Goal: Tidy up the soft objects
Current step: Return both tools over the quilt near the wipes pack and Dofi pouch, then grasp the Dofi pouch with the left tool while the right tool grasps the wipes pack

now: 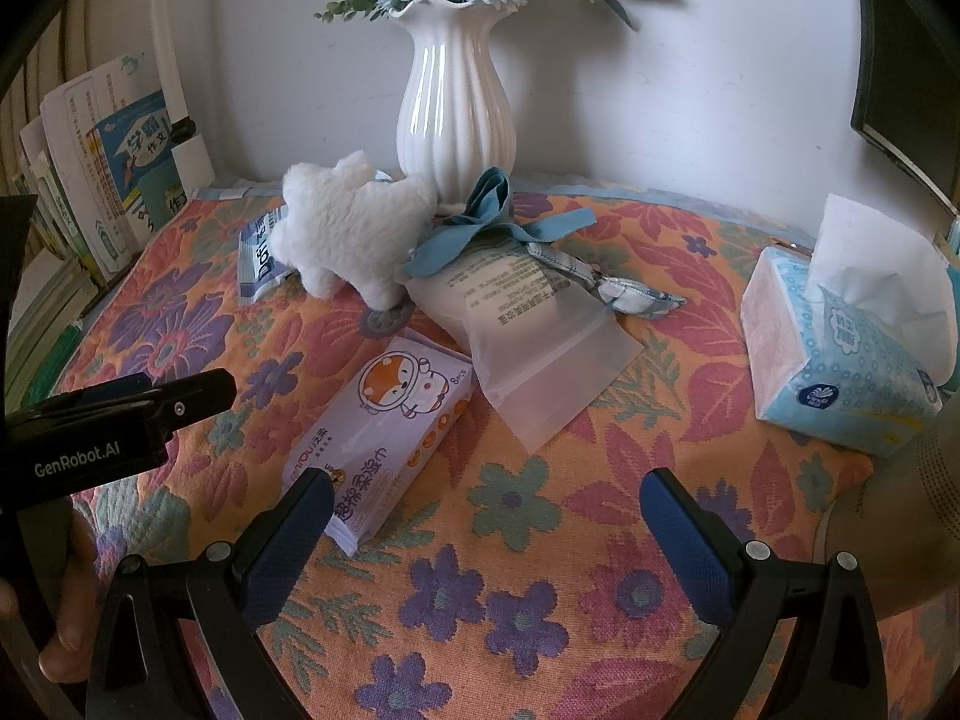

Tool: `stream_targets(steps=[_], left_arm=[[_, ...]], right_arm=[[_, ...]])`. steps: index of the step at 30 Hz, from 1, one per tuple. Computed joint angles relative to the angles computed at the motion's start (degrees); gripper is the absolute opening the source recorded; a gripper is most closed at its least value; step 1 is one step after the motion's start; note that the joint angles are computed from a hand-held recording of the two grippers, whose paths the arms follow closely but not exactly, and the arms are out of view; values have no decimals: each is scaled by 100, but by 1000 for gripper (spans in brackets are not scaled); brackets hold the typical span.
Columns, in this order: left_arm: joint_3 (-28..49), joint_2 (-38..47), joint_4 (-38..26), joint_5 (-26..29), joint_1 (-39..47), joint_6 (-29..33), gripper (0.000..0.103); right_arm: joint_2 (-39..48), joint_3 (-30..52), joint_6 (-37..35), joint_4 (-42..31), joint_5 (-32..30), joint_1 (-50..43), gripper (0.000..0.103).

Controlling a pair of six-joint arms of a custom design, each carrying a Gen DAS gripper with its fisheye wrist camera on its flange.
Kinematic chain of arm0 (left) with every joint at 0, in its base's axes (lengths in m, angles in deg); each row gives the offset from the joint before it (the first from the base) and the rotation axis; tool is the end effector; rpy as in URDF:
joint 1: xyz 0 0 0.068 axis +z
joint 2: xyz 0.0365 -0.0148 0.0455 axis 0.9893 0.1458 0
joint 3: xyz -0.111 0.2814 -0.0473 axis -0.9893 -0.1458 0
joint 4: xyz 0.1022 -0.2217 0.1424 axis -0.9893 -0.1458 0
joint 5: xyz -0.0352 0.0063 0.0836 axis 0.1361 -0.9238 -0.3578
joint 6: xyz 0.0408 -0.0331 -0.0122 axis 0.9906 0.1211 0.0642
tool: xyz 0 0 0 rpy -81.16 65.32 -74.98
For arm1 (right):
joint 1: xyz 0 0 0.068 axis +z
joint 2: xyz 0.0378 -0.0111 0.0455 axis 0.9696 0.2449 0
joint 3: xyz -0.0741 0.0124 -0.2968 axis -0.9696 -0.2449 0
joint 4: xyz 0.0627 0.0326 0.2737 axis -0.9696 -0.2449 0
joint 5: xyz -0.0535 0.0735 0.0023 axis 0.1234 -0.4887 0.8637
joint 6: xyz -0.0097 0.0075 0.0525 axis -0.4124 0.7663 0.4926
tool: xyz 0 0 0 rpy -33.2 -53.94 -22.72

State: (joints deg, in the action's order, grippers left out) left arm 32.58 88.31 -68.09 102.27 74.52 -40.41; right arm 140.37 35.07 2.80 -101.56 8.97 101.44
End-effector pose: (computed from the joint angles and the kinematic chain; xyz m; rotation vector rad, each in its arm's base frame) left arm 0.2727 -0.0439 0.2048 0.3589 2.4867 -0.3777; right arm 0.1683 0.0664 0.2148 0.2649 2.4568 -0.0573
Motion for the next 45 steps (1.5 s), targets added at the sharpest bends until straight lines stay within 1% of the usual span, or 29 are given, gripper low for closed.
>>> stream_targets(steps=[6,10,12,14,16,17,18,19,21,23,24,26,27,28,29,30,31,32,34,35,37,39,41,42,43,44,45], left_arm=[[3,8,3,3,-15,-24,96],[37,54,-32,235,109,-8,97],[49,66,-41,336,160,-24,97],[55,61,-58,467,235,-19,97],[54,36,-81,588,302,-20,96],[105,33,-232,752,394,91,92],[174,21,-443,857,467,174,85],[237,-27,-626,870,495,224,82],[366,-323,-1006,1013,682,563,81],[664,-556,-1331,1131,885,829,81],[888,-540,-1494,1215,965,927,81],[1430,-210,-1810,1387,960,1183,83],[1672,35,-1878,1351,863,1302,83],[1885,336,-1835,1034,662,1439,83],[1933,526,-1613,638,467,1410,83],[1924,739,-1269,163,260,1402,82],[1955,899,-1101,-101,90,1393,81],[1975,1164,-877,-264,-55,1448,81],[2115,1552,-825,-101,-136,1645,81],[2196,1717,-811,-33,-196,1710,82],[2299,1907,-669,-173,-349,1721,83],[2448,2094,-503,-438,-529,1734,83],[2522,2188,-376,-551,-610,1700,83],[2534,2224,-332,-515,-607,1679,82],[2461,2204,-223,-435,-577,1656,77],[2356,2144,-119,-326,-538,1675,54],[2292,2099,-136,-150,-463,1759,50]], right_arm=[[29,8,14,1,15,26,102],[25,11,140,-118,83,159,102],[-178,-22,331,-234,309,272,102],[-517,-100,438,-302,389,297,102],[-889,-189,470,-369,44,66,102],[-1014,-218,445,-393,-314,-146,102],[-1118,-247,424,-415,-683,-342,102],[-1239,-264,407,-463,-1050,-530,102],[-1359,-253,375,-494,-1552,-758,102],[-1097,-50,330,-499,-1955,-888,102],[-769,118,284,-481,-2225,-997,102],[-125,365,466,-337,-2459,-997,102],[130,431,535,-237,-2573,-1053,102],[383,472,618,-108,-2634,-1091,102],[607,503,704,39,-2550,-1074,102],[722,517,766,183,-2261,-934,102],[851,544,762,306,-1872,-732,102],[1010,594,736,354,-1652,-602,103],[1240,627,705,448,-1155,-268,103],[1311,627,650,498,-1001,-175,103],[1468,662,589,521,-715,-10,103],[1517,685,553,544,-610,24,97],[1601,751,653,452,-324,164,83],[1600,754,694,419,-196,238,77],[1587,745,716,413,-112,292,63],[1568,732,746,396,-26,334,52],[1507,682,747,445,-24,348,47]])
